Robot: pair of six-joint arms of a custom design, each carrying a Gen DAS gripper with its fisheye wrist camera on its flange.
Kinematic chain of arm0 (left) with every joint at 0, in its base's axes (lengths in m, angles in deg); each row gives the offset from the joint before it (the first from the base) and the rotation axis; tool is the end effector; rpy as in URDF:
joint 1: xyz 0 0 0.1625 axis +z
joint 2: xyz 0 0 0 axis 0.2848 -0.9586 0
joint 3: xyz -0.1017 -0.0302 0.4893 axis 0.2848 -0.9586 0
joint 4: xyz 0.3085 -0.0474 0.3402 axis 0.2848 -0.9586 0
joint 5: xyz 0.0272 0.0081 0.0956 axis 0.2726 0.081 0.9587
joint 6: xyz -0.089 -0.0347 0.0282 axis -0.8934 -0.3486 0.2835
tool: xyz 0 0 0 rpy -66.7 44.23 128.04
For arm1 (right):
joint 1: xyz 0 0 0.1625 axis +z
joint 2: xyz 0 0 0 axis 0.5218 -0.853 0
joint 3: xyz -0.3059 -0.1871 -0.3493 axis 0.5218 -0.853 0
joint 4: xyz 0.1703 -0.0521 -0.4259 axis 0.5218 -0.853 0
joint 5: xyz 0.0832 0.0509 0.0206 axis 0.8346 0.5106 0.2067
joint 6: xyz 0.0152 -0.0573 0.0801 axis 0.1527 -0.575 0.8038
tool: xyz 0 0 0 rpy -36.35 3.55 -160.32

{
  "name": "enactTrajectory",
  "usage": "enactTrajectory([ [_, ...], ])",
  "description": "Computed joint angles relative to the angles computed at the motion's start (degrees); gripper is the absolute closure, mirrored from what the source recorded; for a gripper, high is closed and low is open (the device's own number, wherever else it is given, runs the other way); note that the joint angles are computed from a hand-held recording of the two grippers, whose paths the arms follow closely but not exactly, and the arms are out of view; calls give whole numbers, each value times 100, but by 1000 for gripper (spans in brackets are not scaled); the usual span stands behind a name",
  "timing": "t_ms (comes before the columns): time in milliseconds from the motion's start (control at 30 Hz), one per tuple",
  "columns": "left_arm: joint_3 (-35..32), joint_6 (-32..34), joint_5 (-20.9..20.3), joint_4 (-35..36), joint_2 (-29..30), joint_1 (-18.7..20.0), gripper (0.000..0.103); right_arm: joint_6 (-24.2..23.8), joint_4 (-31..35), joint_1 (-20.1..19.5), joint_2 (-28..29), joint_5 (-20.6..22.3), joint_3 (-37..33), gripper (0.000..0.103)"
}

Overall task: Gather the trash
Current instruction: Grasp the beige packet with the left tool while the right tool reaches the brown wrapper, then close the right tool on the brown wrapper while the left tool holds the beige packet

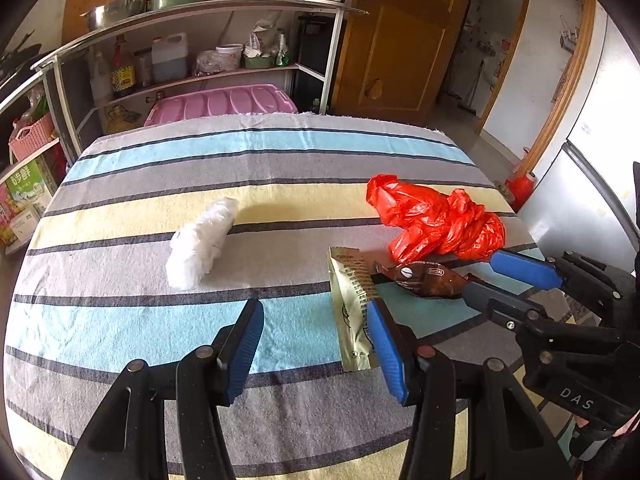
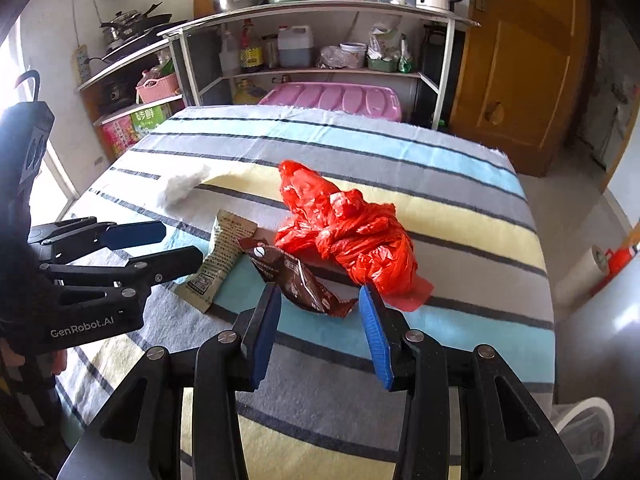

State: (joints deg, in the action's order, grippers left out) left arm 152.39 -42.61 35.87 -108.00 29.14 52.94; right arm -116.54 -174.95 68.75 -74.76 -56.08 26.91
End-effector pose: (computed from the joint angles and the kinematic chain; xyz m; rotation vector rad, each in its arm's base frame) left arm -0.0701 -0.7520 0.1813 0.2827 2.3937 -0.8193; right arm 0.2374 -0.7711 0.0148 0.9961 -2.3958 0.5610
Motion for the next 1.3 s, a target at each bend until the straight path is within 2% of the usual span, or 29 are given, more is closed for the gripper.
enactTrajectory([
  [233, -64, -118, -29, 124, 8, 38, 49, -64, 742, -30, 174, 87, -398, 60],
  [333, -96, -130, -82, 159, 3, 67, 49, 11, 816, -72, 219, 67, -433, 60],
  [433, -78, -64, -123, 108, 11, 63, 49, 74, 762, -111, 206, 167, -394, 60],
  [533, -116, -105, -196, 192, 41, 72, 49, 163, 713, -108, 236, 90, -405, 60],
  [667, -137, -55, -194, 201, 94, 56, 49, 125, 487, -95, 246, -52, -353, 73],
  [733, -170, -103, -248, 266, 115, 66, 49, 128, 441, -91, 249, -82, -341, 75],
  [900, -206, -54, -77, 283, 203, 27, 49, 193, 323, -89, 239, -126, -280, 80],
  [1300, -200, 153, 179, 34, 349, -46, 50, 413, 143, -127, 169, -39, -117, 81],
])
